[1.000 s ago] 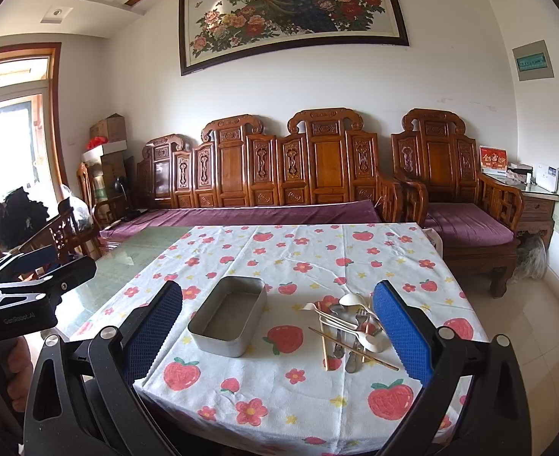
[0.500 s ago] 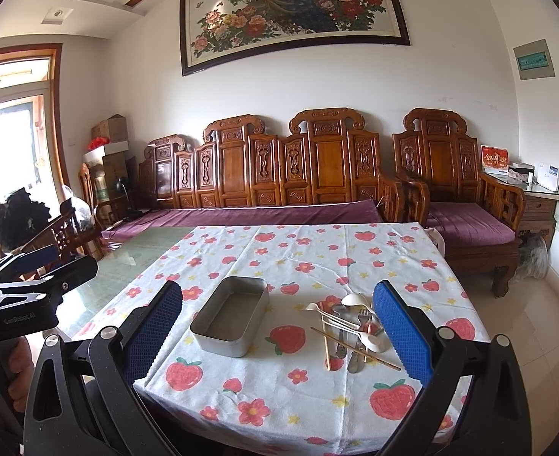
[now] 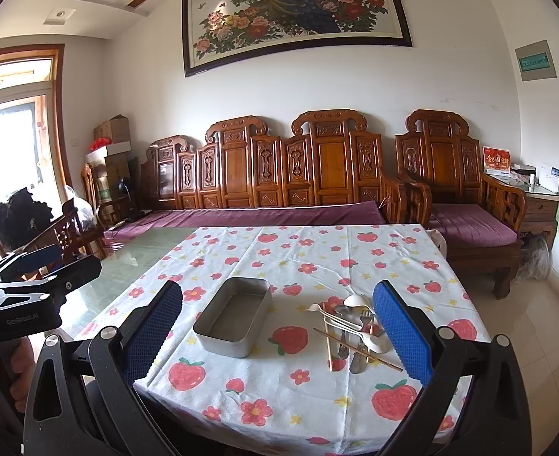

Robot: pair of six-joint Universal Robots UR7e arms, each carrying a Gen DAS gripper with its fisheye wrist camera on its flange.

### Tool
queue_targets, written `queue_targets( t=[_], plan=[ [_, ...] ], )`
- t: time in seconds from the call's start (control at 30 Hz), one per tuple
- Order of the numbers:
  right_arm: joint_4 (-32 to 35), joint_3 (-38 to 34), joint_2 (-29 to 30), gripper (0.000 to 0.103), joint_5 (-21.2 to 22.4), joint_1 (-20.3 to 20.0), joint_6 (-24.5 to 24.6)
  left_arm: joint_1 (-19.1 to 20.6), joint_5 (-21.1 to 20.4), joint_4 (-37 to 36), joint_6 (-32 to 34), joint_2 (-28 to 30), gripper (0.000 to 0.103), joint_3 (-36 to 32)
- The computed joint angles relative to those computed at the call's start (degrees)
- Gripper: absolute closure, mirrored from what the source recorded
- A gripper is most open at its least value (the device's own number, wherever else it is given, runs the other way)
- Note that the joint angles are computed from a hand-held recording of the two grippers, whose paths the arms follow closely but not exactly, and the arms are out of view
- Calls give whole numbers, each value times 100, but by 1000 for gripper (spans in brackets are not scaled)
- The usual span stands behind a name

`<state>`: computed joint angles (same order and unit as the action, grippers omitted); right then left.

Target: Organize utensils

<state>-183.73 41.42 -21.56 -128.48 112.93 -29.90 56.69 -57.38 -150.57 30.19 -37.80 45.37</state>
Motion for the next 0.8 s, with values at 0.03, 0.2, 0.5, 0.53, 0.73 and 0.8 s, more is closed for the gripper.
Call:
queue_targets(
  t=[0.03, 0.2, 0.5, 0.53, 0.73, 0.8],
  plan=[
    [19, -53, 34, 2, -9, 10, 3, 0, 0, 0, 0, 0, 7, 0],
    [10, -23, 13, 2, 1, 11, 2, -18, -4, 177, -4, 93, 7, -273],
    [16, -10, 6, 2, 5, 26, 26, -103, 46, 123, -32, -54, 7, -61],
    [10, -12, 9, 2, 7, 27, 28, -103, 46, 121, -30, -57, 7, -54],
    [7, -2, 8, 2, 7, 22, 30, -107, 50, 118, -33, -53, 7, -61],
    [40, -6, -1, 2, 3, 30, 48, -109, 48, 114, -37, -72, 7, -22]
  ],
)
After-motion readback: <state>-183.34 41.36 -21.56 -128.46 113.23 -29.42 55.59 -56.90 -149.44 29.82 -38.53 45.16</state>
